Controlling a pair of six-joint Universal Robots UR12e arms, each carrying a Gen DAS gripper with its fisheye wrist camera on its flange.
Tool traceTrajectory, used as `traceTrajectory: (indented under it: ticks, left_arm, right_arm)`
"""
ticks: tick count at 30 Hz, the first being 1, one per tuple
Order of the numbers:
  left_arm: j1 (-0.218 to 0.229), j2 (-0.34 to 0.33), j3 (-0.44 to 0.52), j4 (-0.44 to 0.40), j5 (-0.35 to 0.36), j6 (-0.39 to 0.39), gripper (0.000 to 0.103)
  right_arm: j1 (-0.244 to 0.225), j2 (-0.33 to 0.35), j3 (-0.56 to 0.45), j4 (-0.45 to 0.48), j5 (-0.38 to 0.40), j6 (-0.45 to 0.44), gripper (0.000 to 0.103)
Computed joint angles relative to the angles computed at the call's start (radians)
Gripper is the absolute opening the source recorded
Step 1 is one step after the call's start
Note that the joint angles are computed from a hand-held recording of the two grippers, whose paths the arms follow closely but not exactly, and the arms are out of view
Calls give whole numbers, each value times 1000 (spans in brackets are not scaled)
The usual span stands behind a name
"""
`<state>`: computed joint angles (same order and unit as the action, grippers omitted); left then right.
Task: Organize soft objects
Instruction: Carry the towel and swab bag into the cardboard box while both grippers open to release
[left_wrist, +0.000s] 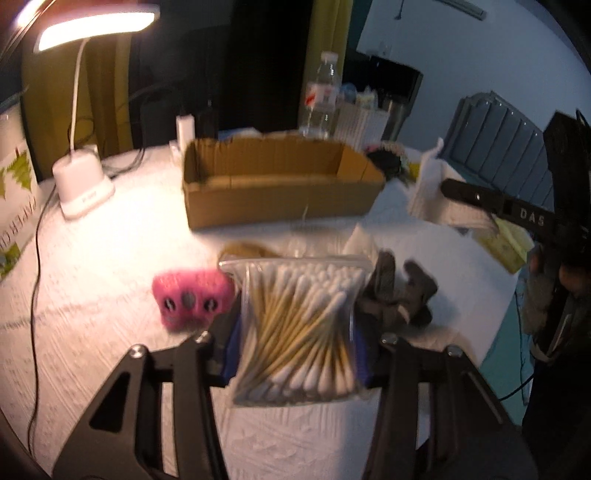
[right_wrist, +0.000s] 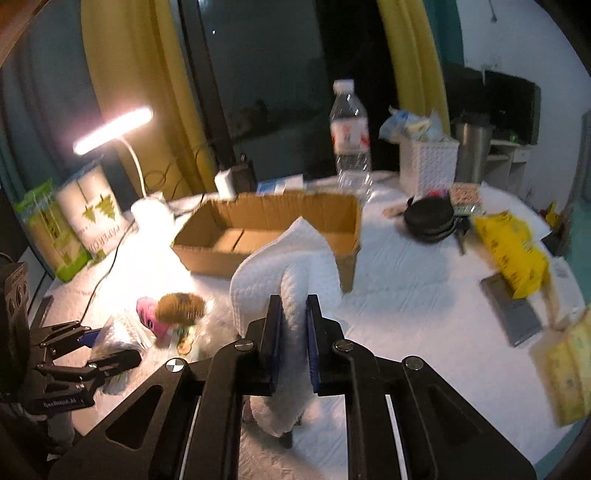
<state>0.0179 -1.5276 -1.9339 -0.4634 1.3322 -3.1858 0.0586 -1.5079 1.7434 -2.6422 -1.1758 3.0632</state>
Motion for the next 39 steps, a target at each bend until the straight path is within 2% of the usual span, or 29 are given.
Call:
traceTrajectory:
  ticks: [10, 20, 26, 29, 35, 39]
  left_arm:
    - [-8, -63, 76, 152, 14, -19, 48]
    - [-14, -156, 171, 210, 14, -44, 48]
    - [-29, -226, 225, 242, 57, -78, 48]
    - [-34, -263, 252, 227, 69, -96, 48]
    - [-45, -322, 309, 137, 51, -119, 48]
    - [-51, -338, 329, 96, 41, -124, 49]
  right_arm:
    - [-16, 36, -55, -73, 15, 14, 14]
    - [-5, 109, -140, -97, 40, -3, 14]
    - [-1, 160, -188, -75, 55, -5, 14]
    - [1, 189, -211, -56, 59, -1, 14]
    - [5, 241, -245, -4, 64, 5, 14]
    - [8, 260, -260, 37, 63, 5, 14]
